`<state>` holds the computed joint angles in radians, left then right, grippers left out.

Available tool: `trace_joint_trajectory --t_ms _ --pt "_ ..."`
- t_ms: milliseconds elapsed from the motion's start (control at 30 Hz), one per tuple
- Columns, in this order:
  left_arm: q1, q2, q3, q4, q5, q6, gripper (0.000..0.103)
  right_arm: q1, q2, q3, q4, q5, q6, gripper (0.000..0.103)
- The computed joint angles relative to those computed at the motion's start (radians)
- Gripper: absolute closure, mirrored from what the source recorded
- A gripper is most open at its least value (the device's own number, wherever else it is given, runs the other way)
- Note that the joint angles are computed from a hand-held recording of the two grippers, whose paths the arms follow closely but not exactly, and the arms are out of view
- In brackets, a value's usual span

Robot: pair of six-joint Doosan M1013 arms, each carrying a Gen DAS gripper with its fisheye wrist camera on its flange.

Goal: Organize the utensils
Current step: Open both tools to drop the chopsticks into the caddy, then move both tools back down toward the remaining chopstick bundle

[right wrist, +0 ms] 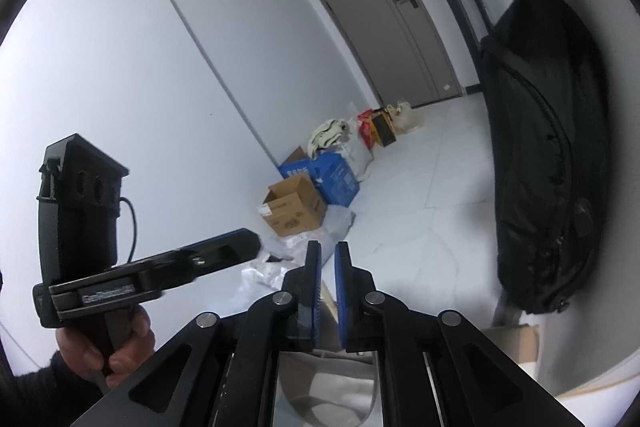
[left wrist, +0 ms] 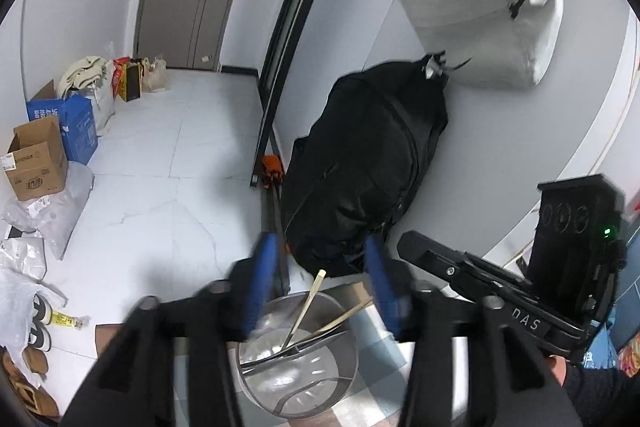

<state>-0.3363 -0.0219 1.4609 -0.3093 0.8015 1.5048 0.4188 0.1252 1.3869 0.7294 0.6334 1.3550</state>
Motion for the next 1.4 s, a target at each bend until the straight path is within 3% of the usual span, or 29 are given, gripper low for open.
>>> trace_joint_trajectory --t_ms 33,100,367,500,833,1033,1167,1400 --pt "-0.002 -0.005 0.002 0.005 -0.003 -0.002 0.058 -0.003 -0.006 0.006 0.001 -0.006 0.007 0.09" --pt "-0.016 -0.01 0.001 0.064 0.003 -0.045 0.058 -0.007 -0.017 0.019 -0.001 -0.016 0.026 0.074" --pt "-0.081 -0.062 0.029 0.327 0.0 -0.27 0.057 -0.004 -0.066 0.058 -0.048 -0.048 0.078 0.046" --pt "-0.121 -0.087 0.043 0.478 0.016 -0.392 0.048 0.01 -0.092 0.081 -0.091 -0.068 0.11 0.034" --pt "-0.179 -0.142 0.082 0.611 0.04 -0.513 0.033 0.052 -0.157 0.134 -0.17 -0.107 0.175 0.022" --pt "-0.205 -0.178 0.118 0.668 0.05 -0.572 0.032 0.079 -0.188 0.163 -0.219 -0.117 0.209 0.015" --pt "-0.216 -0.2 0.151 0.69 0.052 -0.615 0.022 0.1 -0.206 0.184 -0.259 -0.114 0.237 0.012" --pt "-0.236 -0.228 0.214 0.759 0.055 -0.698 0.022 0.134 -0.223 0.221 -0.324 -0.098 0.285 0.006"
